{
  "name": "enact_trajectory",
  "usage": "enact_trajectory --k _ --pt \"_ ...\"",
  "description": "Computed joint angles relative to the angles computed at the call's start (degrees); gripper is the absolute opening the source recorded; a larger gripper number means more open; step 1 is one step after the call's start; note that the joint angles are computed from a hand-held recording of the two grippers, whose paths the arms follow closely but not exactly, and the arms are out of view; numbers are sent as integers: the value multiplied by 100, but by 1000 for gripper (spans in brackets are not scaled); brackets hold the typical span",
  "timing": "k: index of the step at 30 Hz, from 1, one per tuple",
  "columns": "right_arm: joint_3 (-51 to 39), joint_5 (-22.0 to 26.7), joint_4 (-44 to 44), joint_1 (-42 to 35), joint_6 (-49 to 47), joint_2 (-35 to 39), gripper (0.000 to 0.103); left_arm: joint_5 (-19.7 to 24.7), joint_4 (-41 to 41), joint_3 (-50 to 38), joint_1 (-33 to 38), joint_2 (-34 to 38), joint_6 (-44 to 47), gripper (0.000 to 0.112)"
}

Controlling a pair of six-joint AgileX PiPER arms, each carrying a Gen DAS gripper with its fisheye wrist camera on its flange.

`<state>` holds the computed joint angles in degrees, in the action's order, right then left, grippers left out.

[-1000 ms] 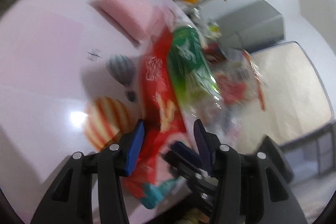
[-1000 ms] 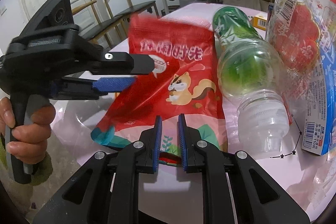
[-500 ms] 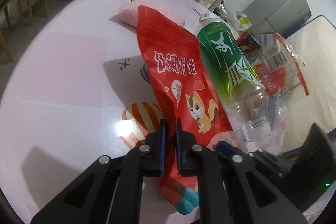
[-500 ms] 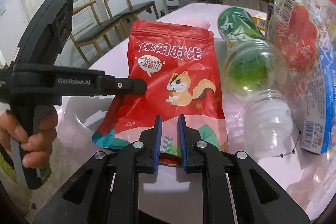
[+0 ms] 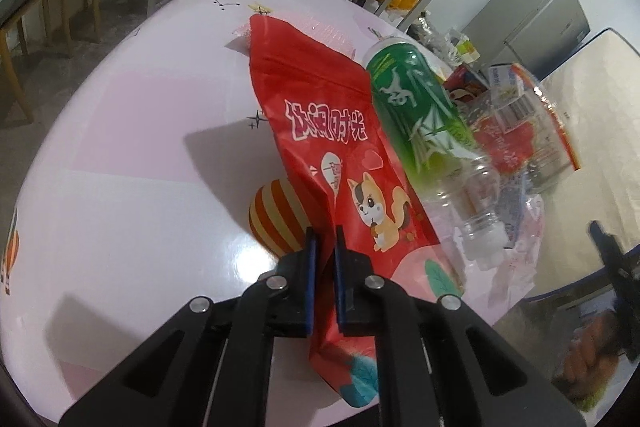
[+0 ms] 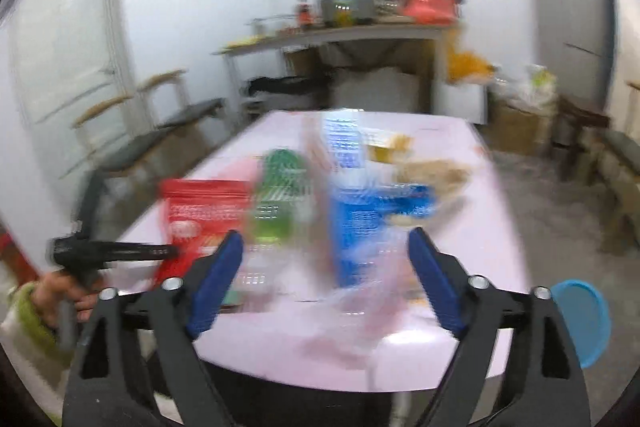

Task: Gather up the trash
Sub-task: 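Lift the red bag with the left gripper while the right gripper lifts the clear wrapper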

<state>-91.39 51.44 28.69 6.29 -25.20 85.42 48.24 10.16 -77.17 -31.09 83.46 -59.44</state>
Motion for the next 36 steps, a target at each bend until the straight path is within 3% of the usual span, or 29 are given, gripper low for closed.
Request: enact_trajectory --k 4,11,16,18,23,36 --pt "-948 845 243 -322 138 1038 91 -270 90 447 -156 -480 -238 7" --pt "-1221 1295 480 -526 460 1785 91 -331 491 672 -435 -873 -631 7" --pt "-1088 1625 644 -697 545 1781 63 -227 692 612 -542 -967 -728 7" --pt "-1067 1690 590 -735 582 1775 47 -161 757 516 -584 -919 -770 7" --pt "-808 1694 650 -854 544 1622 31 15 1019 355 -784 -904 -956 7" --pt "-50 1593 1653 -1842 -214 949 25 1043 1964 -887 -1793 -551 -1134 7"
